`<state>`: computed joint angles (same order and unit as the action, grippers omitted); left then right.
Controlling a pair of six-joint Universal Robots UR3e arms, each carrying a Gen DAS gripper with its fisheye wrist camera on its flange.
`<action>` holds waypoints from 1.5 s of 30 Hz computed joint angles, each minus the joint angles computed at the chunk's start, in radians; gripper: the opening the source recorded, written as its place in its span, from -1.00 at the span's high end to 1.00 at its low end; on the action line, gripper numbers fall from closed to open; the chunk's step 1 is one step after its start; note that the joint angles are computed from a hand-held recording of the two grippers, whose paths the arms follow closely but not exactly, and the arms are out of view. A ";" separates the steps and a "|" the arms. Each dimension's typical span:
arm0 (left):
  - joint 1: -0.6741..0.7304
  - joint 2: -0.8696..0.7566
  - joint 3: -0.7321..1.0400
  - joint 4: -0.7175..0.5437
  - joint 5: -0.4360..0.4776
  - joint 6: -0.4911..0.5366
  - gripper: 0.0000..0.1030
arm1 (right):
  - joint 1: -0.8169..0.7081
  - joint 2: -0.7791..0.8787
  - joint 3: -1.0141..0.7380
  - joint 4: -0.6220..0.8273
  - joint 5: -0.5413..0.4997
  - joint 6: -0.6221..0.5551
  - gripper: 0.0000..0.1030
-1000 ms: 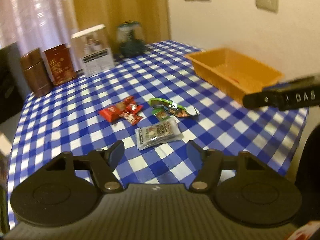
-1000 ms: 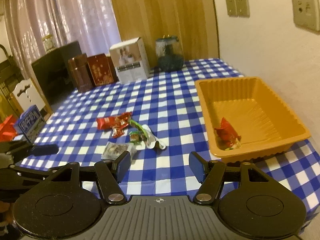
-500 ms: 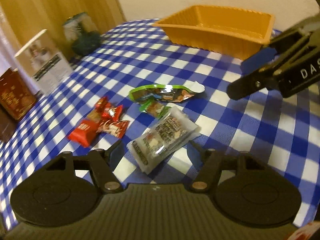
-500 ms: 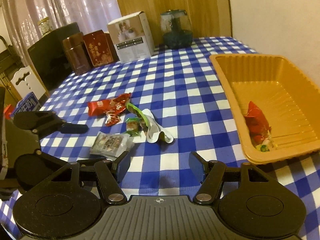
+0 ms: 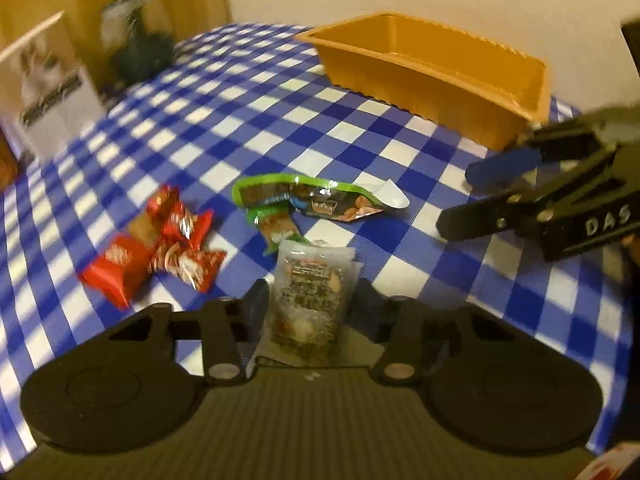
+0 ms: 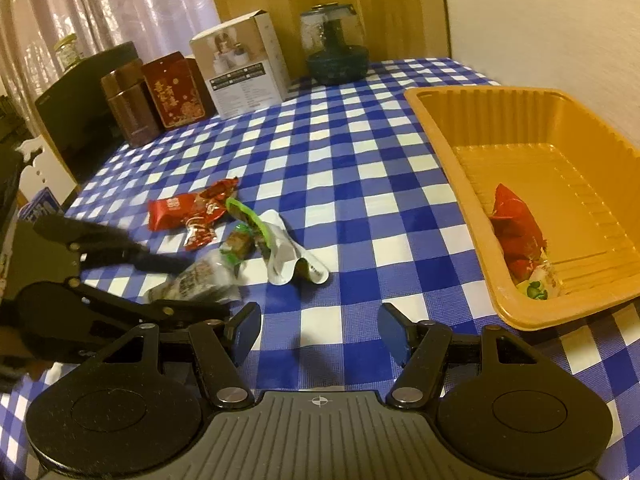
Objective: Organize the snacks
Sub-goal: 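Grasp the clear nut packet with the left tool while the right grasps the green-white wrapper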
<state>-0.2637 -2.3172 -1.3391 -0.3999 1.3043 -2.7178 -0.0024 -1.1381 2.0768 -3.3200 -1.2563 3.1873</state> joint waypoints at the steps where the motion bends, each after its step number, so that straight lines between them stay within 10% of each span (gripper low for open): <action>1: -0.003 0.009 -0.015 0.008 0.010 -0.022 0.27 | 0.001 0.001 -0.004 0.003 0.001 -0.002 -0.26; 12: -0.020 0.177 -0.260 0.152 0.194 -0.288 0.34 | 0.056 0.071 -0.148 0.003 -0.009 -0.094 -0.25; 26: 0.025 0.154 -0.249 0.165 0.155 -0.389 0.34 | 0.117 0.320 -0.591 0.313 -0.065 -0.255 0.08; 34: 0.024 0.153 -0.242 0.165 0.147 -0.403 0.34 | 0.133 0.324 -0.593 0.325 -0.087 -0.276 0.47; 45: 0.002 0.184 -0.254 0.191 0.174 -0.437 0.34 | 0.125 0.201 -0.417 0.221 -0.092 -0.223 0.50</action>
<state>-0.2617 -2.1335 -1.5934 -0.2094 1.4781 -3.1552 0.1224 -0.9368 1.6597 -3.0991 -1.3479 2.9640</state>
